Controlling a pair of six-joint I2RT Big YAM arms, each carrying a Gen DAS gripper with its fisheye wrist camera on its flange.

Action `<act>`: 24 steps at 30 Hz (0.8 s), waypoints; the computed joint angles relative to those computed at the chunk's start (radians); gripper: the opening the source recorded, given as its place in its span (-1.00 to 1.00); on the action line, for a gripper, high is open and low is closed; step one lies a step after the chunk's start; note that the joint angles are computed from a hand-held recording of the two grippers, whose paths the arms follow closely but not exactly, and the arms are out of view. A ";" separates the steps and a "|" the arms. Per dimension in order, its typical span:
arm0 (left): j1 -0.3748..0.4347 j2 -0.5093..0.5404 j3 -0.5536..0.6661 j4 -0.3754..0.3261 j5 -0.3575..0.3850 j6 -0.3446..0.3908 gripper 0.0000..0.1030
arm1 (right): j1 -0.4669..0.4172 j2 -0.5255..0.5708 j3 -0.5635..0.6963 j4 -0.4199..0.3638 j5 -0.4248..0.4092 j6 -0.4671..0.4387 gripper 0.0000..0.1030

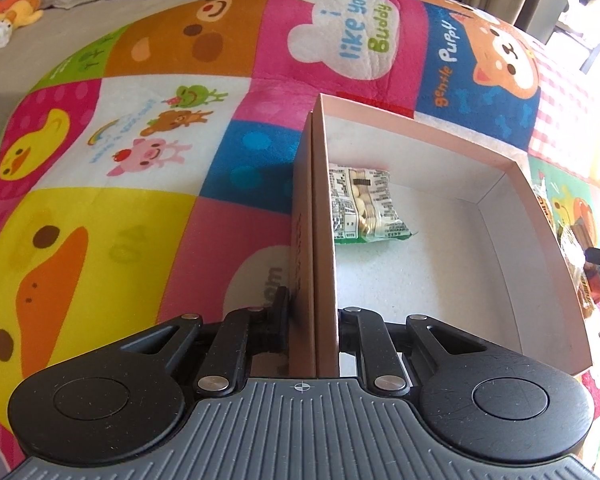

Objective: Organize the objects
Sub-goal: 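Grasp the pink Volcano candy pack with the right tool and place it in the box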

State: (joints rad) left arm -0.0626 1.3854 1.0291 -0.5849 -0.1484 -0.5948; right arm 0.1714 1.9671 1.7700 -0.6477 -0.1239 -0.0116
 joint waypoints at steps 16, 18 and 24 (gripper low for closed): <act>0.003 -0.038 -0.058 0.065 0.016 0.035 -0.62 | -0.014 -0.269 -0.340 -0.036 -0.024 -0.100 -0.50; 0.002 -0.039 -0.061 0.070 0.013 0.039 -0.62 | 0.008 -0.360 -0.460 0.015 0.024 -0.171 -0.50; 0.006 -0.041 -0.059 0.062 0.022 0.047 -0.62 | 0.007 -0.535 -0.630 0.052 -0.130 -0.229 -0.10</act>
State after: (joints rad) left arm -0.0571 1.3445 0.9704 -0.5231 -0.1267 -0.5479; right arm 0.1788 1.4317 1.1400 -0.5958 -0.2536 -0.2407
